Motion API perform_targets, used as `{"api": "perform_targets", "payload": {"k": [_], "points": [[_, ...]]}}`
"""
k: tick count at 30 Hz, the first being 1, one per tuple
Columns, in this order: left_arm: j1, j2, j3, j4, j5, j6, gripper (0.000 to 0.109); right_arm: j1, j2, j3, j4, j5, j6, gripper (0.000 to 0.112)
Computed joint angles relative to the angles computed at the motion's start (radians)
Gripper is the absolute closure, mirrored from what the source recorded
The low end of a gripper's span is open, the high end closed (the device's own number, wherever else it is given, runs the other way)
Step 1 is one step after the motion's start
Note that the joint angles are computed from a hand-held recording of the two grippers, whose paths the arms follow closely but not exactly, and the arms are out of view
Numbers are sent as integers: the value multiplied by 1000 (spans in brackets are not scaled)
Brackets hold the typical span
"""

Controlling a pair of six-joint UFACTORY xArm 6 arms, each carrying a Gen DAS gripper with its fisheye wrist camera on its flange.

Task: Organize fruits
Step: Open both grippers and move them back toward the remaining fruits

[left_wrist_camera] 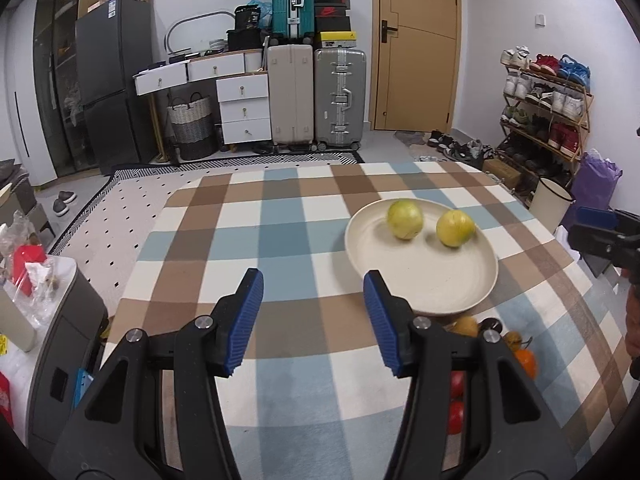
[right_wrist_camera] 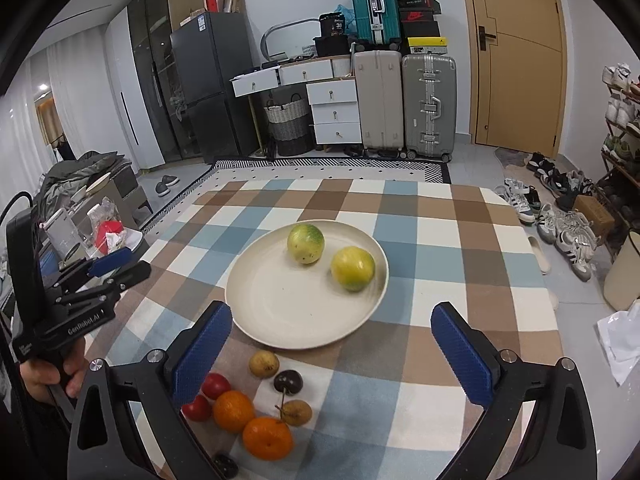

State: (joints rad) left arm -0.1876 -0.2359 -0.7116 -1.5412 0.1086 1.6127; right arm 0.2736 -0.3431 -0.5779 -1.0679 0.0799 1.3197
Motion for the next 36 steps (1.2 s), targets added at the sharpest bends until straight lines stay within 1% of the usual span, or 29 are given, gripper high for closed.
{"api": "perform_targets", "payload": {"k": [5,9,14,20,23,25,29,35,36], "points": [[43,-39,45,33,20,-16,59,3,-53,64,-19,13,31,11],[42,-74,87,39,18,-16,59,12,-70,103,-37,17,63,11],[45,-118,143,85,37,-69,59,13,-58,126,-85,0,124,11],[9,-156,197,121,32,-137,59,8,-35,137,-151,-38,204,11],[-26,-159,213,127,9,-158,59,3,-16,133,-191,-60,247,11],[-45,-161,224,135,3,-173,59,4,-2,132,-190,-74,244,11],[-81,-160,232,108,-19,-161,58,9,10,131,-207,-81,262,11],[-99,-154,239,102,-20,-170,57,15,23,129,-204,-90,264,11],[-100,-152,240,105,-18,-176,57,18,27,130,-187,-91,248,11]]}}
